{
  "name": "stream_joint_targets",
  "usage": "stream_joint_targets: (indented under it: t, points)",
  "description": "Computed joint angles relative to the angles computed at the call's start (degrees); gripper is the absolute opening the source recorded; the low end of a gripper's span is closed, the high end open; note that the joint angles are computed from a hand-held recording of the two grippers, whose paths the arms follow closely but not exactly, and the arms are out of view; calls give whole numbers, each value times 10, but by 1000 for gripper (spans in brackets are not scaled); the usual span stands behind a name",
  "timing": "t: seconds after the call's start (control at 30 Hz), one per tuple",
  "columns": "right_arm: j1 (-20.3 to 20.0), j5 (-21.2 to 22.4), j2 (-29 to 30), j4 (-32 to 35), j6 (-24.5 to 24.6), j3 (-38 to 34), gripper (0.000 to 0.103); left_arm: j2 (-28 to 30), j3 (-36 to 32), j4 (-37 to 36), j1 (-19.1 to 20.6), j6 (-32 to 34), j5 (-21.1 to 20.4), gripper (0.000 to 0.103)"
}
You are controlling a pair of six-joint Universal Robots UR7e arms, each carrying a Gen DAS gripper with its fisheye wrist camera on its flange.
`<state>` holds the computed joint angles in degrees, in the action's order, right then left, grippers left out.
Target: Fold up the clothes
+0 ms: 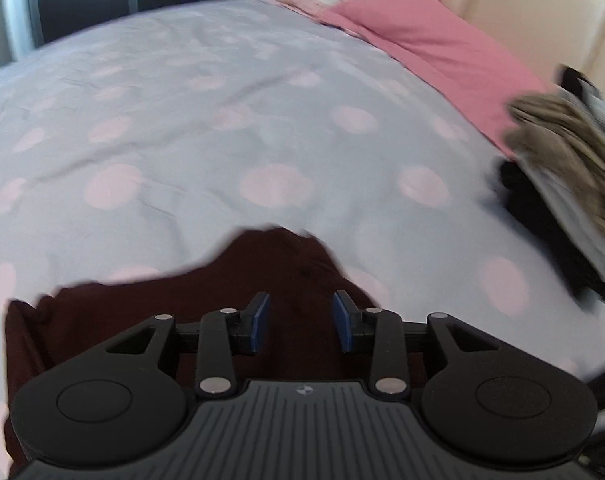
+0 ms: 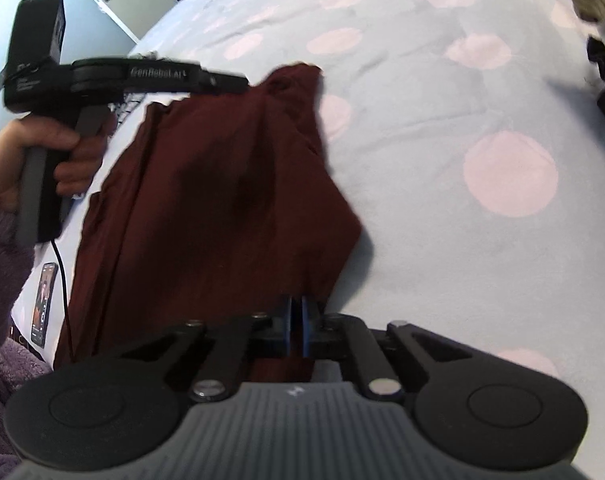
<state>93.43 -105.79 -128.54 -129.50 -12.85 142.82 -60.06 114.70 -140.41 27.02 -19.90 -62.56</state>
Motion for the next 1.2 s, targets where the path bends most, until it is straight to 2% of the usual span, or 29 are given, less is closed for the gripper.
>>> stream_joint_targets:
  t: [0.07, 0.13, 0.23, 0.37, 0.53, 0.6, 0.63, 0.73, 0.83, 1.0, 1.13, 1.2]
  points:
    - [16, 10, -1, -10, -4, 3, 5, -3, -5, 19, -6, 9, -54, 33]
    - [29, 23, 3, -10, -12, 3, 5, -1, -10, 32, -13, 19, -93, 39]
    - [36, 35, 5, -12, -18, 7, 5, 10, -22, 72, -25, 18, -121, 40]
    - [39, 31, 11, -19, -10, 13, 5, 33, -35, 126, -50, 15, -96, 42]
    - [24, 60, 2, -29, -12, 25, 5, 53, -26, 131, -72, 34, -73, 45]
    - [24, 66, 0, -22, -18, 25, 6, 60, -26, 144, -74, 28, -59, 31]
    - [22, 67, -1, -15, -20, 23, 10, 62, -26, 152, -72, 20, -53, 18]
    - [28, 52, -1, 5, -32, 10, 22, 45, -9, 132, -61, 7, -57, 10]
    - [37, 18, -8, -7, -49, 4, 24, 25, 7, 106, -56, 6, -65, 9]
    - [58, -63, 25, -117, -98, 16, 25, 2, 27, 68, -59, 9, -74, 9]
    - [57, -61, 66, -162, -130, 25, 34, -3, 31, 48, -63, 7, -80, 8]
    - [75, -97, 102, -218, -142, 35, 33, -2, 29, 41, -61, 15, -88, 8]
